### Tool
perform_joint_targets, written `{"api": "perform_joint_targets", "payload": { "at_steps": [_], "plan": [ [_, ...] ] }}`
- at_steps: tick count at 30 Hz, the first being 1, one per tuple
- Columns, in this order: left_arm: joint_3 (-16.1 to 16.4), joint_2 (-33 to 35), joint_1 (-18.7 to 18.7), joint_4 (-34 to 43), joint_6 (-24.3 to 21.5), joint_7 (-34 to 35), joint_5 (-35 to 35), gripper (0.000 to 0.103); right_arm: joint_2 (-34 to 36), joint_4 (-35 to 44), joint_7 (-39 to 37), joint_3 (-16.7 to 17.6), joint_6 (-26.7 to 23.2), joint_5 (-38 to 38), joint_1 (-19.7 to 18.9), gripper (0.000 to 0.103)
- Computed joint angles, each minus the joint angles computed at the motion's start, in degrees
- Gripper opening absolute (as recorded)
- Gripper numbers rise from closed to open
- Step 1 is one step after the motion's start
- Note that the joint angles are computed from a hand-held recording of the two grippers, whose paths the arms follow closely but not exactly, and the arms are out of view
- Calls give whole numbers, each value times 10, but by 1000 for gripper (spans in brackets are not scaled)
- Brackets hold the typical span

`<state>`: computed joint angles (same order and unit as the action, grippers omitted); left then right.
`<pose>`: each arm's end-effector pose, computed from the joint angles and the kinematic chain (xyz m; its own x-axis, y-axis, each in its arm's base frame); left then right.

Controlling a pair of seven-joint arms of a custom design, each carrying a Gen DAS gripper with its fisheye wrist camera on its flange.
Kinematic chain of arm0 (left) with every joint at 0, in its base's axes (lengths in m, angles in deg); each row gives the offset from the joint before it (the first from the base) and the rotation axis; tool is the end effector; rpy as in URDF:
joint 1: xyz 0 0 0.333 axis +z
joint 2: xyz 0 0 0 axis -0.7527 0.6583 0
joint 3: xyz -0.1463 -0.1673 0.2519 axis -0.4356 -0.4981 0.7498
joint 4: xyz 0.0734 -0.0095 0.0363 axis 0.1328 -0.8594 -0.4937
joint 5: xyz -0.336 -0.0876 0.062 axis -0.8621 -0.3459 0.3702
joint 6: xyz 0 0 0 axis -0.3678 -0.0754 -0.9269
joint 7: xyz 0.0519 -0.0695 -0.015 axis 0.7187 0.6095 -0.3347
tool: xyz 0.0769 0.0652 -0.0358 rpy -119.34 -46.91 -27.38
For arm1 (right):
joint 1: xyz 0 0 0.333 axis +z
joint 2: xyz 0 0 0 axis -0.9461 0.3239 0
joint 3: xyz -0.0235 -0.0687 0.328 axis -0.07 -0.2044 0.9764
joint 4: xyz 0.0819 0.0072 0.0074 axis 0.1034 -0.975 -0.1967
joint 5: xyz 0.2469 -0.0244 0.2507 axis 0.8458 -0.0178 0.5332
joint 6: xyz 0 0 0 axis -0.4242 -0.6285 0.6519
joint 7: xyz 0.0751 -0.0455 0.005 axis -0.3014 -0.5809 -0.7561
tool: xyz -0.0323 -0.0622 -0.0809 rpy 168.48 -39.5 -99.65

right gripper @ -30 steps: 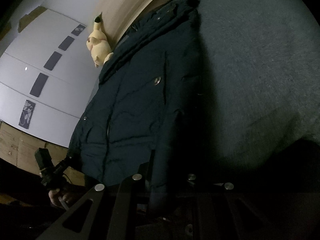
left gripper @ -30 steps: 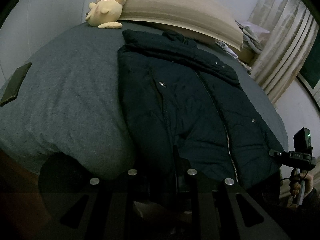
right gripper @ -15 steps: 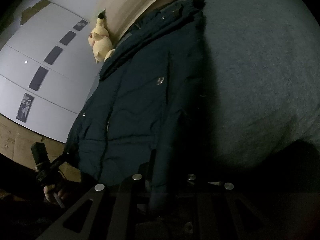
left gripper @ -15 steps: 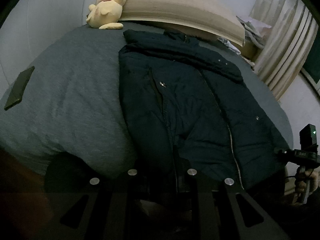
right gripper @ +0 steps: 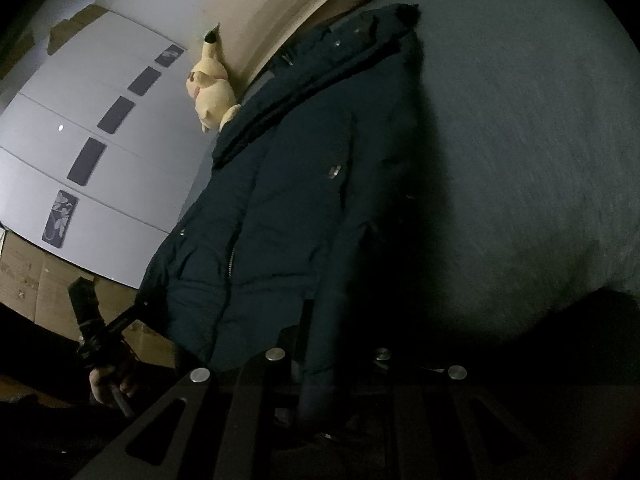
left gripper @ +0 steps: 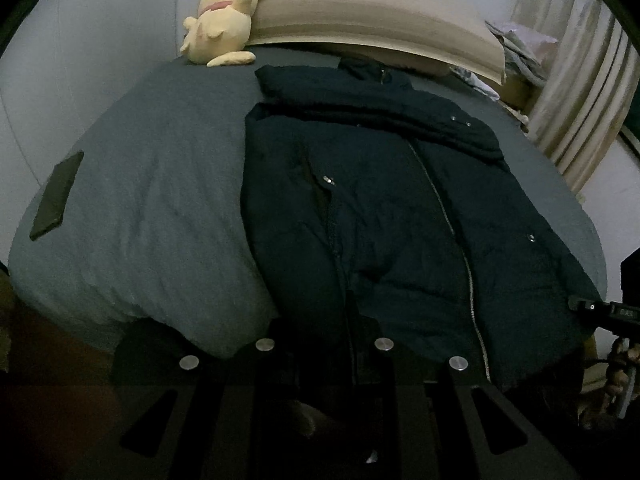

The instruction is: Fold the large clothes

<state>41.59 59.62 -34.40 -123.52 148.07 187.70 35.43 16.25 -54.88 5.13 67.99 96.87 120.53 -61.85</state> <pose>0.6525 0.0897 0.5435 -0.2992 -0.9382 0.1739 -0.8311 0.1667 -0.5305 0.5540 0.1018 0.4930 -0.1066 -0.7316 -0.6734 -0.8845 0.3791 -0.2718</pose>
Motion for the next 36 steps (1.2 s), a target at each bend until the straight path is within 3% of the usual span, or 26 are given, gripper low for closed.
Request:
{"api": "perform_joint_targets", "payload": {
  "at_steps": [21, 36],
  "plan": [
    [-6, 17, -28, 53, 45, -37, 53, 17, -14, 25, -78, -9, 8, 70, -6, 12],
    [-10, 60, -46, 125, 51, -101, 111, 17, 9, 72, -77, -2, 33, 84, -13, 12]
  ]
}}
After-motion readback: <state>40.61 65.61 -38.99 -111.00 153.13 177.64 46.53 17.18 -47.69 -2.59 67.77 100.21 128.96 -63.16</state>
